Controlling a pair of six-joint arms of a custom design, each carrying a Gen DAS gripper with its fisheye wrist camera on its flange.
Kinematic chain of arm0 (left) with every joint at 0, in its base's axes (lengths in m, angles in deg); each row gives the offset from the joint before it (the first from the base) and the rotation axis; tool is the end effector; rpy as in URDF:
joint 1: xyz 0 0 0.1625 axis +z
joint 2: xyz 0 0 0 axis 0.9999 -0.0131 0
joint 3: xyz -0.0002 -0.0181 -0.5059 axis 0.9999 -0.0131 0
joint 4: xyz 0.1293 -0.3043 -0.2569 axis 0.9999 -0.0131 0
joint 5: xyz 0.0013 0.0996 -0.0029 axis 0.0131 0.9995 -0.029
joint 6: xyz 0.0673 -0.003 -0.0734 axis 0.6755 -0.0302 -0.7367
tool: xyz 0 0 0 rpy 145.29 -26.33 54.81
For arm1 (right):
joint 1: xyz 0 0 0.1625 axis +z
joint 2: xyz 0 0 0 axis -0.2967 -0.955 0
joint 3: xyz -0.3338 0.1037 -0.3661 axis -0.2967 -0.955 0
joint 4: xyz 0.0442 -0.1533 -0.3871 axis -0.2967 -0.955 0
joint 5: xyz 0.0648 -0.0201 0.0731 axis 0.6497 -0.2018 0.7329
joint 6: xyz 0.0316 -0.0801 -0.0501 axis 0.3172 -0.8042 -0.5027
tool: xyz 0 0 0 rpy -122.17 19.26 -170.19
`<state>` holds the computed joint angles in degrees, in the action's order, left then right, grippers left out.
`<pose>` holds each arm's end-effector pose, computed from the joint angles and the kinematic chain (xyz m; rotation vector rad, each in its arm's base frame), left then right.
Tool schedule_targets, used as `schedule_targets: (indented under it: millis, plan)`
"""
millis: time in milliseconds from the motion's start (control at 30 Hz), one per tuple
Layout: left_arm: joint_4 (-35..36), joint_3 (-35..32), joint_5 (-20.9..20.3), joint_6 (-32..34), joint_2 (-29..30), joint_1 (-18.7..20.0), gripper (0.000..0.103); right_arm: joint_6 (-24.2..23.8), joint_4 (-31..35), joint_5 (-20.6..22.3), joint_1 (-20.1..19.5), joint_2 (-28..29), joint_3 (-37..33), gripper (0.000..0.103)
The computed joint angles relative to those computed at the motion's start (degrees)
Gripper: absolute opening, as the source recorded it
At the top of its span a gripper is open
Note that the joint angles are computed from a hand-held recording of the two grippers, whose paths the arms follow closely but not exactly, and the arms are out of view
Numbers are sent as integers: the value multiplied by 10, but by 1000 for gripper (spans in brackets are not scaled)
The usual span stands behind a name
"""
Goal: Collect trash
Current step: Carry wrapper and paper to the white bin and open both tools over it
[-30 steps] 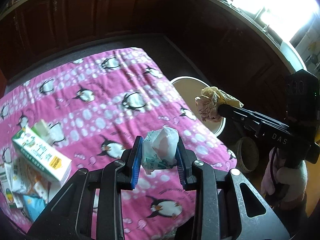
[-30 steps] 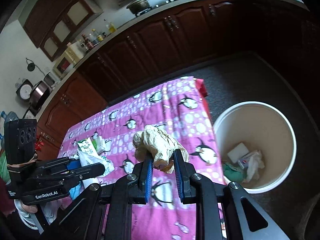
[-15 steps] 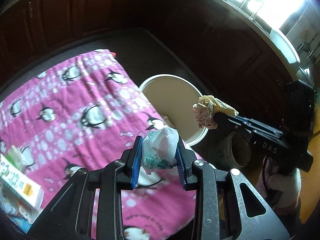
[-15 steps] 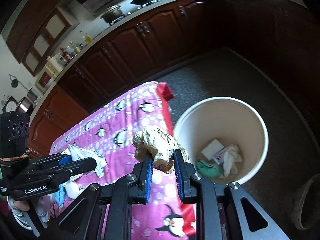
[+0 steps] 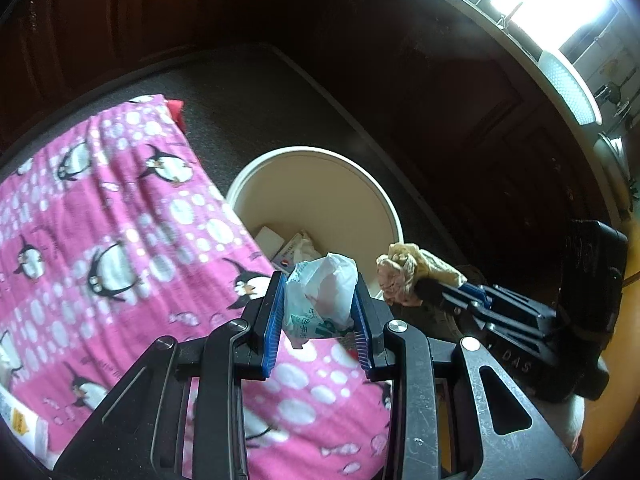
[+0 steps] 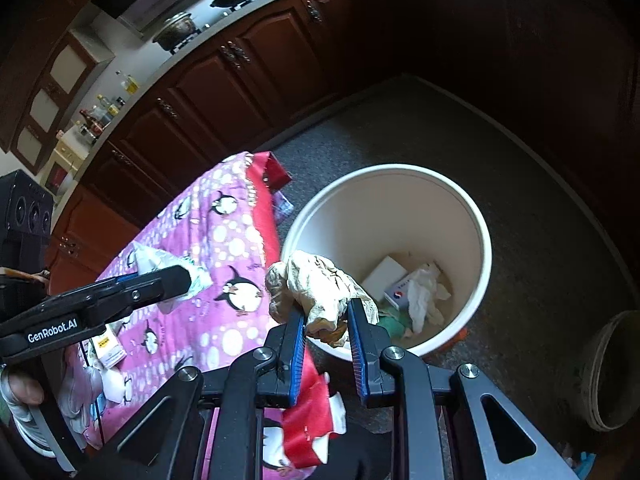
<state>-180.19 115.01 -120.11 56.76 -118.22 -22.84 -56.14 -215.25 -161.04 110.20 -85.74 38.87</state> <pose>-0.1953 -0.8546 0.0922 0.8088 2.7283 -0.1757 0.1319 -0.7419 0.1375 -0.0653 -2.6294 0.8331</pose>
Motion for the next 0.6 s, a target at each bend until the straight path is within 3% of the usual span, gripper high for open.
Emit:
schedule_targets:
  millis: [533, 600]
  plan:
    - [0, -39, -17, -8, 43, 8, 29, 27, 29, -26, -16, 18, -19, 19]
    - [-4, -42, -23, -11, 47, 10, 33, 29, 39, -42, -14, 26, -30, 29]
